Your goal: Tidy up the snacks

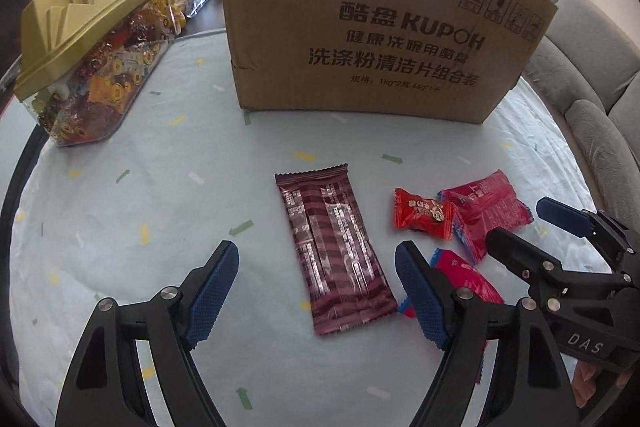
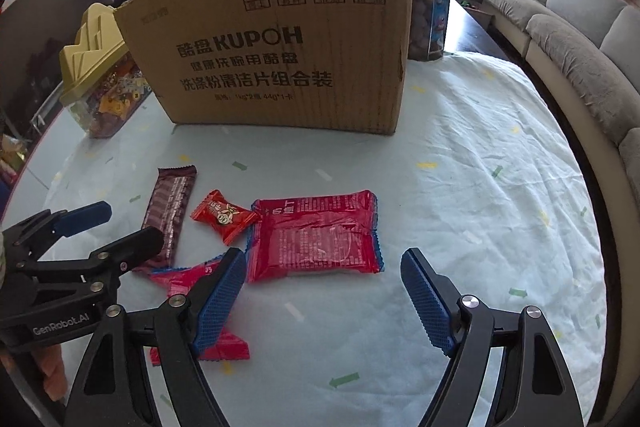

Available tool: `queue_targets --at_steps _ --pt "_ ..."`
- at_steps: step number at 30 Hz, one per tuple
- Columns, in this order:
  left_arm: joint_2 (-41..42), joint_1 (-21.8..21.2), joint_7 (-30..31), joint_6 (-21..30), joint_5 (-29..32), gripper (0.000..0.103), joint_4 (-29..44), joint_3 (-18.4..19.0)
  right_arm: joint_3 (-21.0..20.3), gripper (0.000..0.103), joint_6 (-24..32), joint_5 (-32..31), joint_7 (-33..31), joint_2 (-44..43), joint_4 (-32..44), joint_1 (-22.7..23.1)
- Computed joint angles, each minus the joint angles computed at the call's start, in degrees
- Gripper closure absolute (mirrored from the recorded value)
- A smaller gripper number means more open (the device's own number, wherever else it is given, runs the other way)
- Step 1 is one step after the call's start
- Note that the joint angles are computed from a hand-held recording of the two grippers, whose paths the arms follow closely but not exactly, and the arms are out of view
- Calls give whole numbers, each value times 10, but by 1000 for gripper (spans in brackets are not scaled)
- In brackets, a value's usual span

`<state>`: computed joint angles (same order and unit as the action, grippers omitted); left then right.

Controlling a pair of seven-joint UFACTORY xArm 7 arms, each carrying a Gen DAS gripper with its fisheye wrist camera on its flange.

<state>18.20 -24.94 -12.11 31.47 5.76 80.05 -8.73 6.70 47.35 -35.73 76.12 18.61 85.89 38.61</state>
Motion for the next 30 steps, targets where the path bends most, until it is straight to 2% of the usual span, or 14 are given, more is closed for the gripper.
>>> queue_targets --at_steps 6,9,11,13,17,20,21,23,30 --pt "32 0 9 25 -9 29 39 -1 -3 23 14 21 -45 27 37 -7" --pt "36 -16 -6 16 23 29 38 13 -6 23 22 38 -55 34 44 -7" --pt "35 -26 -19 7 46 29 33 21 -5 22 3 52 -52 30 29 -12" --pt "32 -28 -27 -8 56 31 23 22 -9 22 1 41 -44 28 24 -5" --pt "21 -34 -53 -27 72 54 4 25 -12 22 13 33 -43 35 36 2" --pt "4 -30 -58 -39 74 62 -19 20 -16 22 16 18 -23 33 32 11" --pt "2 -25 -52 -39 69 63 -22 17 -16 24 14 16 -18 30 29 12" --pt "-2 -17 -42 -37 59 65 -25 11 -15 35 6 12 -3 24 21 12" --pt "-16 -1 -17 -41 21 67 -42 0 -14 43 14 -12 25 19 19 18"
